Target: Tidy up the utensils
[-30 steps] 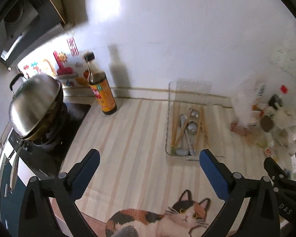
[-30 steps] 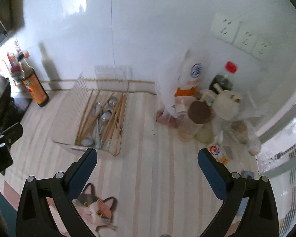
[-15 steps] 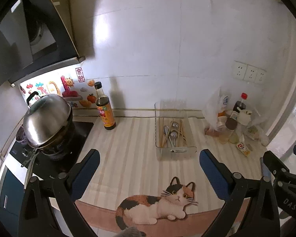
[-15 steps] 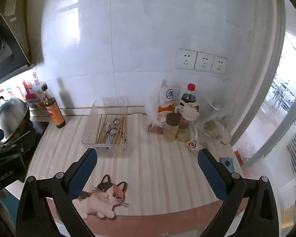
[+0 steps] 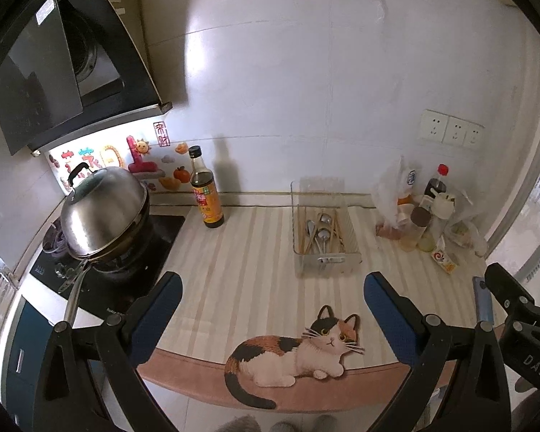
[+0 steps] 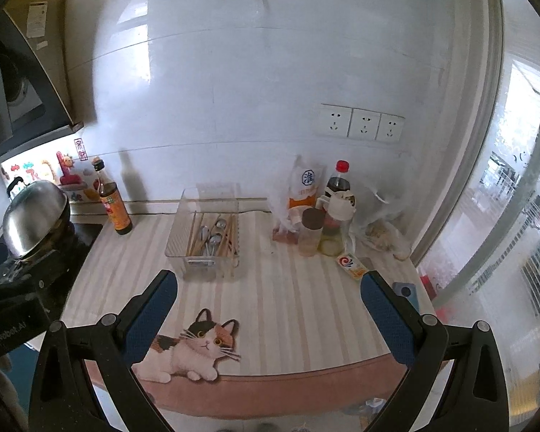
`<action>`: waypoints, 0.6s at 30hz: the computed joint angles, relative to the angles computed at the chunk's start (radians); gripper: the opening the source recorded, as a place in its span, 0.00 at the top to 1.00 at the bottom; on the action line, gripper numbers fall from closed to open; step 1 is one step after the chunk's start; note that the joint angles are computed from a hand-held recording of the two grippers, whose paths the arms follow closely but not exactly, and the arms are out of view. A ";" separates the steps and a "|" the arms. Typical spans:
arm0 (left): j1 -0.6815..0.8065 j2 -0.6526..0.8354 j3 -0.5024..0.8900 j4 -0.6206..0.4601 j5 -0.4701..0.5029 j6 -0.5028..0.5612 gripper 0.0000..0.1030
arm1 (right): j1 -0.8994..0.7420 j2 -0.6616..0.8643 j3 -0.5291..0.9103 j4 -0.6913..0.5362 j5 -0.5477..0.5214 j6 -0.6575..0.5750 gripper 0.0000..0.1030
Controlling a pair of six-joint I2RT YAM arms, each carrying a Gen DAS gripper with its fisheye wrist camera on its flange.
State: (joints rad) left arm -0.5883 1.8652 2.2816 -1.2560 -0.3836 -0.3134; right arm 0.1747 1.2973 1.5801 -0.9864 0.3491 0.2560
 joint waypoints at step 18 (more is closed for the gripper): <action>-0.017 0.219 0.410 -0.238 -0.052 -0.059 0.00 | -0.050 0.105 0.122 -0.020 -0.060 -0.058 0.00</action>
